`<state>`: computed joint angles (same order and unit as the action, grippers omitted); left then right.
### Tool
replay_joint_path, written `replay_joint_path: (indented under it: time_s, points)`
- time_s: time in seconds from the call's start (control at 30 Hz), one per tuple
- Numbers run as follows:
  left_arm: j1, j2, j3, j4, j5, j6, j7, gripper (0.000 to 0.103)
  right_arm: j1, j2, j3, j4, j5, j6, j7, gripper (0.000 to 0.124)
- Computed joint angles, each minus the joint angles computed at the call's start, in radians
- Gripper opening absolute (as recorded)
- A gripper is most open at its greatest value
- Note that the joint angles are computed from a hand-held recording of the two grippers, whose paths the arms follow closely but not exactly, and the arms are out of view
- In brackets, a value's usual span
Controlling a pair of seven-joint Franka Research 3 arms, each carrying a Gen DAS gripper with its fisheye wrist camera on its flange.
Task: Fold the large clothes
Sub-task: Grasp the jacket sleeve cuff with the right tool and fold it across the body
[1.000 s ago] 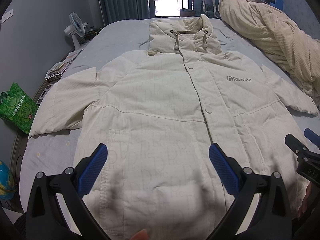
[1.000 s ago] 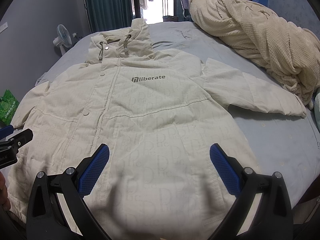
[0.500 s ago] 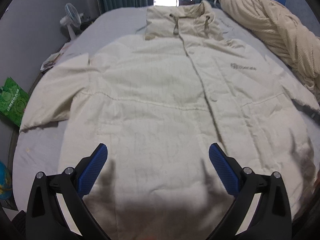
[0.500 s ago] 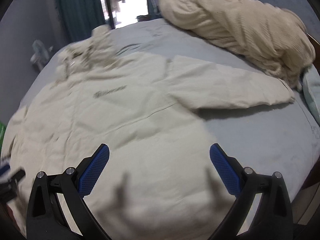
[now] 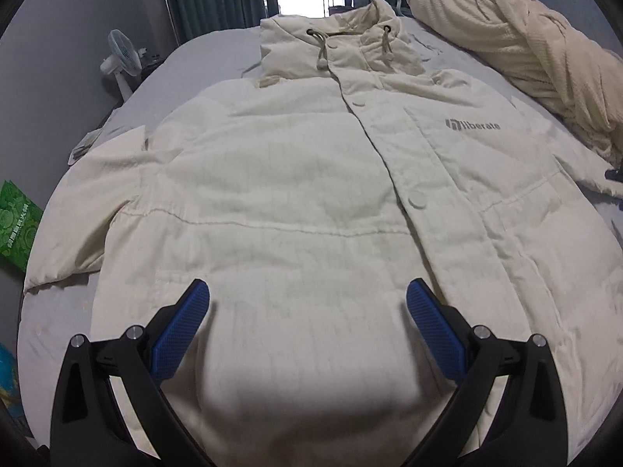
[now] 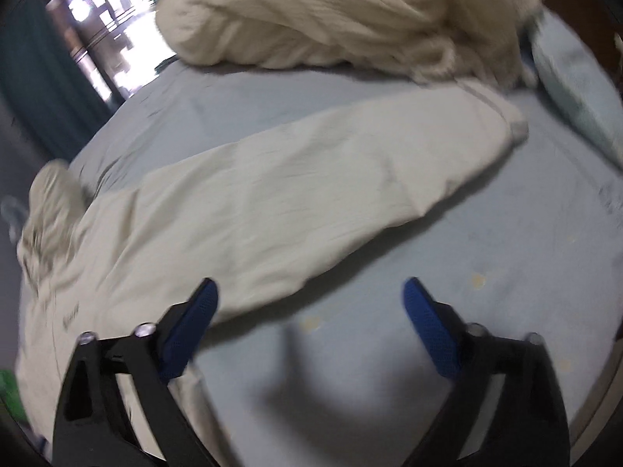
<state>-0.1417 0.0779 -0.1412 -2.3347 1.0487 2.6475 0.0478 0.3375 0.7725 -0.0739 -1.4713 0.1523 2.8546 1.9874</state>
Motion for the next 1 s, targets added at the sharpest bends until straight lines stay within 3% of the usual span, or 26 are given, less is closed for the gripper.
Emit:
replay_joint_path:
  time_s: [0.17,0.3,0.37,0.5,0.57,0.67,0.73,0.83,1.0]
  points:
    - [0.001,0.021,0.009,0.02,0.054,-0.021,-0.033,0.097,-0.156,0.146,0.156,0.181,0.157,-0.029,-0.071,0.061]
    - [0.019,0.032,0.021,0.01,0.016,0.025,-0.014,0.097,-0.181,0.219,0.17,0.281,0.23,-0.006,-0.068,0.042]
    - [0.025,0.038,0.027,0.01,0.002,0.039,-0.004,0.097,-0.213,0.249,0.206,0.322,0.273,0.002,-0.075,0.036]
    - [0.028,0.041,0.037,0.012,0.021,0.047,-0.013,0.097,-0.249,0.291,0.259,0.379,0.352,0.077,-0.094,0.013]
    - [0.032,0.04,0.038,0.011,0.016,0.056,-0.01,0.097,-0.206,0.266,0.205,0.359,0.324,0.13,-0.095,0.01]
    - [0.037,0.029,0.041,0.003,0.017,0.07,-0.019,0.097,-0.055,0.217,0.016,0.337,0.202,0.234,-0.058,0.008]
    - [0.041,0.023,0.042,0.0,0.019,0.068,-0.031,0.097,0.01,0.171,-0.042,0.294,0.153,0.311,-0.074,0.008]
    - [0.05,0.006,0.044,-0.014,0.024,0.085,-0.056,0.097,0.05,0.09,-0.032,0.207,0.116,0.416,-0.145,0.008]
    - [0.054,-0.024,0.032,-0.025,0.066,0.068,-0.089,0.097,0.057,-0.003,0.112,0.13,0.033,0.492,-0.336,0.007]
